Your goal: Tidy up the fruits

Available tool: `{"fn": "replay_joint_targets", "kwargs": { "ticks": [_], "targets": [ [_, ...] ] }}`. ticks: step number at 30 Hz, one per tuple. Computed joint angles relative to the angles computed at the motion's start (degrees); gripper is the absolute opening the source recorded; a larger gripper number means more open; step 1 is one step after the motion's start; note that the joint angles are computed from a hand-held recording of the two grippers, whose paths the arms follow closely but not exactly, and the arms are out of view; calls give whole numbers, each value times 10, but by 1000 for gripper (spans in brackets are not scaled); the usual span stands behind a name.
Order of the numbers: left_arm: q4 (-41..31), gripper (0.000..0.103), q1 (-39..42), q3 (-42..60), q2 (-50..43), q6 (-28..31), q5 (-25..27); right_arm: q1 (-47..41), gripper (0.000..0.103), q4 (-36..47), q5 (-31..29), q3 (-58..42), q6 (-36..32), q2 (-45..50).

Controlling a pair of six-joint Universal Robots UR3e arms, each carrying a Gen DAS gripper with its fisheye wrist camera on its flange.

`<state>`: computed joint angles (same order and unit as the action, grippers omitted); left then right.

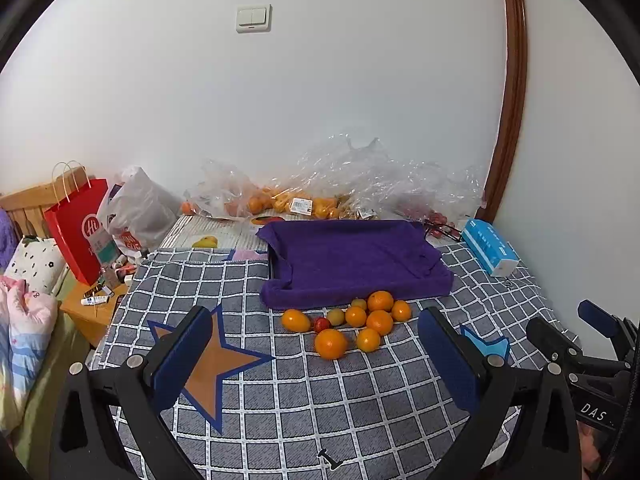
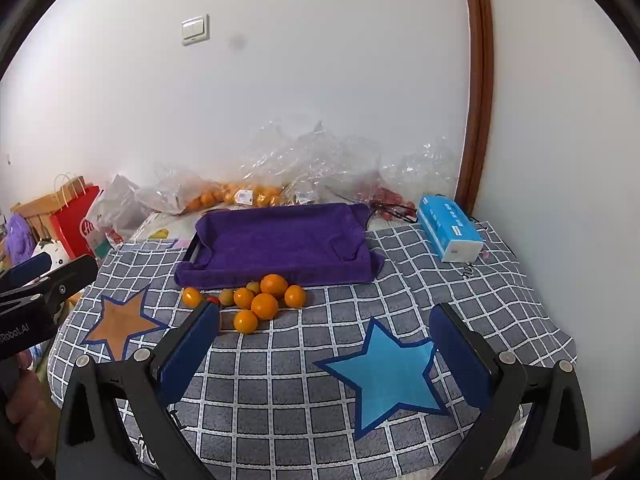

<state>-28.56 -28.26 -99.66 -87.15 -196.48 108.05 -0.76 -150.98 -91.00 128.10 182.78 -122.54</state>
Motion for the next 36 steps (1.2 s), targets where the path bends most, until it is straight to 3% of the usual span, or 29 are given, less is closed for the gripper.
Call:
{"fn": "replay_joint_targets", "kwargs": {
  "ticks": [36],
  "targets": [
    [3,103,-7,-13,7,-3,13,16,103,-1,-8,1,9,-6]
  ]
}}
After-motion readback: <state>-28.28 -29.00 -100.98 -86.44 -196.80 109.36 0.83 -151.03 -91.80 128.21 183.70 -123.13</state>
